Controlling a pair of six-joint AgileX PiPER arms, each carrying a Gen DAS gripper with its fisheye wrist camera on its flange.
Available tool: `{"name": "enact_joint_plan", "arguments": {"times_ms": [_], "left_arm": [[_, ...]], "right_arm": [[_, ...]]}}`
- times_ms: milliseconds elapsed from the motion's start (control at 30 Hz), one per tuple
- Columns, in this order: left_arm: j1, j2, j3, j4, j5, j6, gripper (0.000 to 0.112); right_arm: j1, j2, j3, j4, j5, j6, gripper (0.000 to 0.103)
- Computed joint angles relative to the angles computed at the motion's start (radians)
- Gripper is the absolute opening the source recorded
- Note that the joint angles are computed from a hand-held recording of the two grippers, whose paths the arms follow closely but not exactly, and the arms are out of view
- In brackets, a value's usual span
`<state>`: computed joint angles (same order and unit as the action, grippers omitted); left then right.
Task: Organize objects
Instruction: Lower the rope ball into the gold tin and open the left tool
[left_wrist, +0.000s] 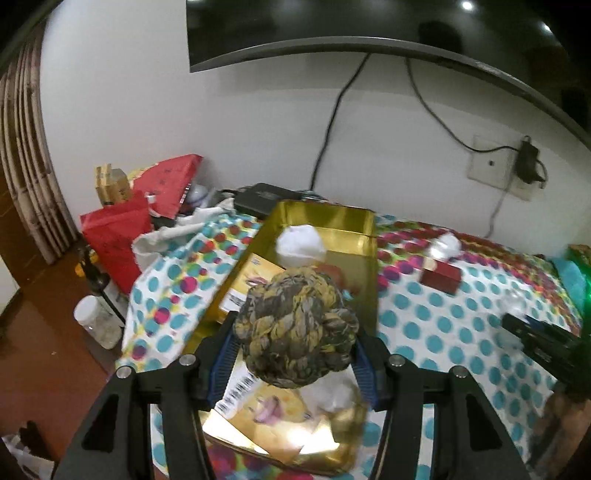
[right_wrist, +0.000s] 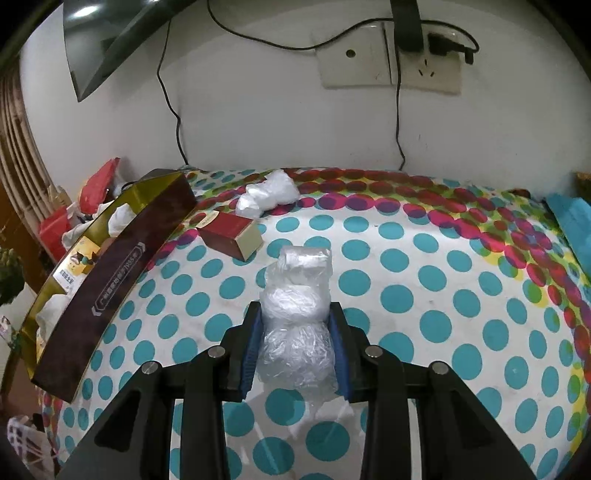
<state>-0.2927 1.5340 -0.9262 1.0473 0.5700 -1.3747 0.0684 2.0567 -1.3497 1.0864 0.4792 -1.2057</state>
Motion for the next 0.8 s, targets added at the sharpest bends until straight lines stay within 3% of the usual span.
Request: {"name": "enact_joint_plan", "arguments": {"times_ms": [400,800], "left_arm": [[0.061,0.043,-0.026,-0.015,0.012,0.052,0.057],[0.07,0.029,-0.023,-0.031,-0.008,0.068,0.057]], "right_arm": [[-0.018,-0.004,0.011,0.049,0.032,-0.043,0.034],[-0.008,-0.009,0.018,0.046,0.01,-0.052,0.034]]}}
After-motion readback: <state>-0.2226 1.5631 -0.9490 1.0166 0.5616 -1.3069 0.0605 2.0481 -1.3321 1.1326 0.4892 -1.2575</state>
